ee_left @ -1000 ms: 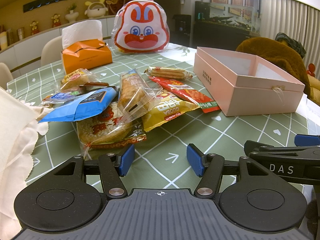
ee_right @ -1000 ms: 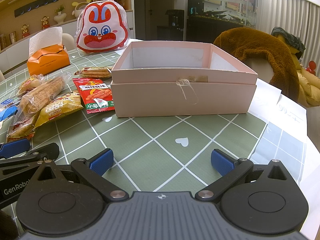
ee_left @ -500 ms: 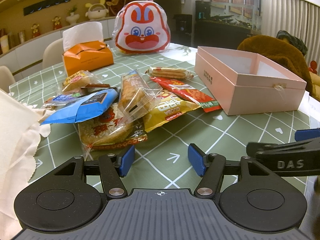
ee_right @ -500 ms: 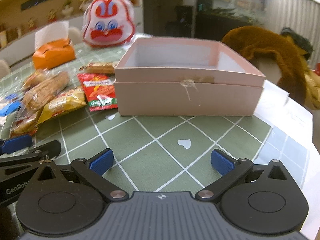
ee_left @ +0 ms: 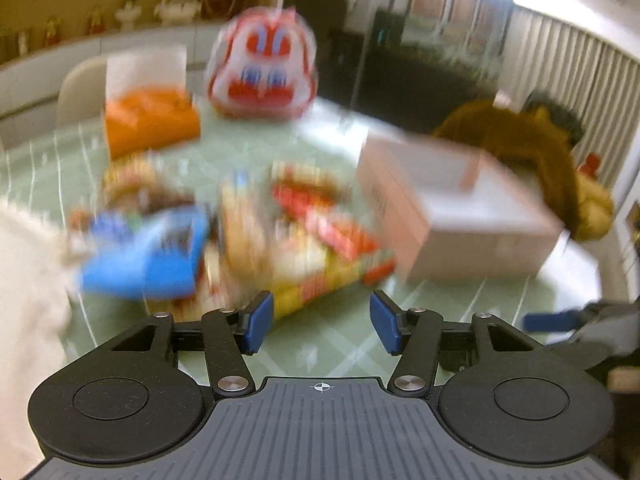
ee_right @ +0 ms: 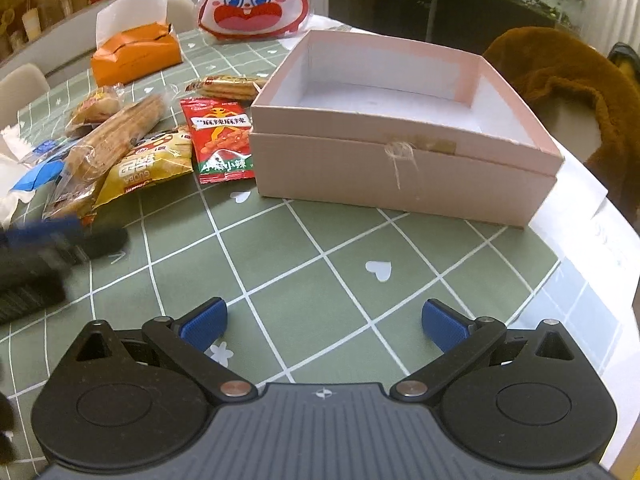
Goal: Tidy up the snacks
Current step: 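Reach the left tool into the snack pile and close on a small wrapped candy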
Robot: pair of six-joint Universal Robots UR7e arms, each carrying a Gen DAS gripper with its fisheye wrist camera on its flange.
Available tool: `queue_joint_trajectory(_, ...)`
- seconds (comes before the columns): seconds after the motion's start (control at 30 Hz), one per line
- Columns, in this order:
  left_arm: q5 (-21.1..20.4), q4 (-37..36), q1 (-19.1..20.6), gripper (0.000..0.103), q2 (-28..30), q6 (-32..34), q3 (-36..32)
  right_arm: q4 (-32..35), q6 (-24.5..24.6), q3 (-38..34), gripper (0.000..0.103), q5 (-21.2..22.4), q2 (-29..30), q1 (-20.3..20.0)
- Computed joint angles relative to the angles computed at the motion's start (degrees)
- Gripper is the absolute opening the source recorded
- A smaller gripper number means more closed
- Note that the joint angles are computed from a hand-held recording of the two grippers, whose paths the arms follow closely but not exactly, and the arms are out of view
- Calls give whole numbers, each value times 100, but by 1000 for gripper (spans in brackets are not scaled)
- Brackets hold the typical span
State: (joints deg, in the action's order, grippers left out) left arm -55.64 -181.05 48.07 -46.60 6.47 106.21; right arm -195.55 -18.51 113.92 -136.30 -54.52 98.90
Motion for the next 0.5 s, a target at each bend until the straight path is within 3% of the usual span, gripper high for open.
queue_joint_trajectory(0.07, 6, -33, 5, 61, -68, 241, -286, -559, -347, -181, 92, 14, 87, 142)
queue_joint_trajectory(0.17, 414, 280, 98, 61, -30, 157, -904, -988, -742, -745, 95, 66, 217, 370)
queue_joint_trajectory(0.33, 1391, 1999, 606, 59, 182, -1133, -2264, -219, -938, -2129, 98, -273, 498, 658)
queue_joint_trajectory(0.4, 1472, 2615, 858, 59, 276, -1599, -2712, 353, -911, -2590, 98, -336, 579, 720)
queue_joint_trajectory(0.5, 1466, 3357, 1173, 59, 561, -1686, -3392, 1171, -799, -2814, 98, -81, 514, 723)
